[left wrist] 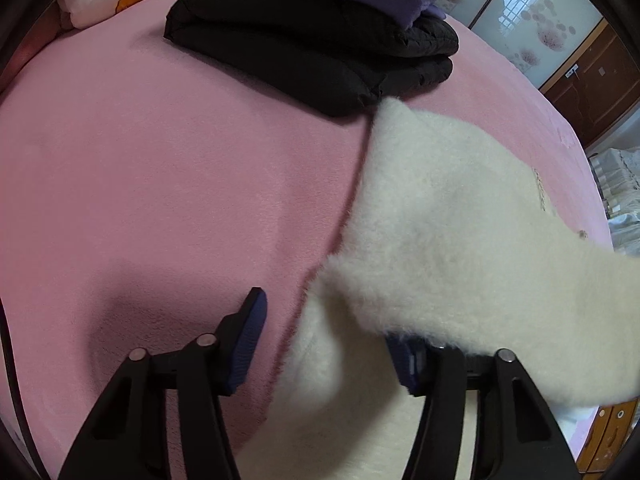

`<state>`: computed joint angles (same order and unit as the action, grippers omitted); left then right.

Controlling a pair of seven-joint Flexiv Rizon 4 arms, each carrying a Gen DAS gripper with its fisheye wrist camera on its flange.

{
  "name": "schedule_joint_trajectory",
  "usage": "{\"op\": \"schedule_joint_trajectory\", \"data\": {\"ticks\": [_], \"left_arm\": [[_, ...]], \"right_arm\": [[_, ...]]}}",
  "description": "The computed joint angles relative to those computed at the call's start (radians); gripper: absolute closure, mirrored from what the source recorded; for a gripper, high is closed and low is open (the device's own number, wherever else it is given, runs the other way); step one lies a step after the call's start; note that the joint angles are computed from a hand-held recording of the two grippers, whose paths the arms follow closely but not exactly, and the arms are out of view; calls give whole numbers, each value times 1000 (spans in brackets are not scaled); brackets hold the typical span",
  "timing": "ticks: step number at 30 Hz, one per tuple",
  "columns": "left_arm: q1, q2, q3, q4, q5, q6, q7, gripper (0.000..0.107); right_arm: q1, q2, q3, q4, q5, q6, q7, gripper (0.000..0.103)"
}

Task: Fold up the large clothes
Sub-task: 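Grasp the braided cuff of the folded sleeve with the right tool, then lay the braided cuff flat on the cardigan body and open the right tool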

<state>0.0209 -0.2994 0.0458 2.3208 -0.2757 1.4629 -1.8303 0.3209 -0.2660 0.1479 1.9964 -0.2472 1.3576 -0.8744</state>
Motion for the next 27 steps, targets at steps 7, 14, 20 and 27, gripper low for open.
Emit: {"op": "schedule_joint_trajectory", "data": {"ticks": [7, 14, 20, 27], "left_arm": [[-46, -33, 34, -45, 41, -43, -43, 70], [-65, -59, 59, -108, 124, -100, -60, 72], [63, -13, -84, -89, -37, -190, 189, 50], [61, 60, -86, -58, -147, -205, 444, 44]], "right_arm": [[25, -53, -78, 140, -83, 14, 119, 91], [9, -115, -71, 142, -84, 35, 115, 89], [-147, -122, 99, 61, 132, -55, -113, 79], [-188, -142, 101, -16, 277, -79, -221, 73]]}}
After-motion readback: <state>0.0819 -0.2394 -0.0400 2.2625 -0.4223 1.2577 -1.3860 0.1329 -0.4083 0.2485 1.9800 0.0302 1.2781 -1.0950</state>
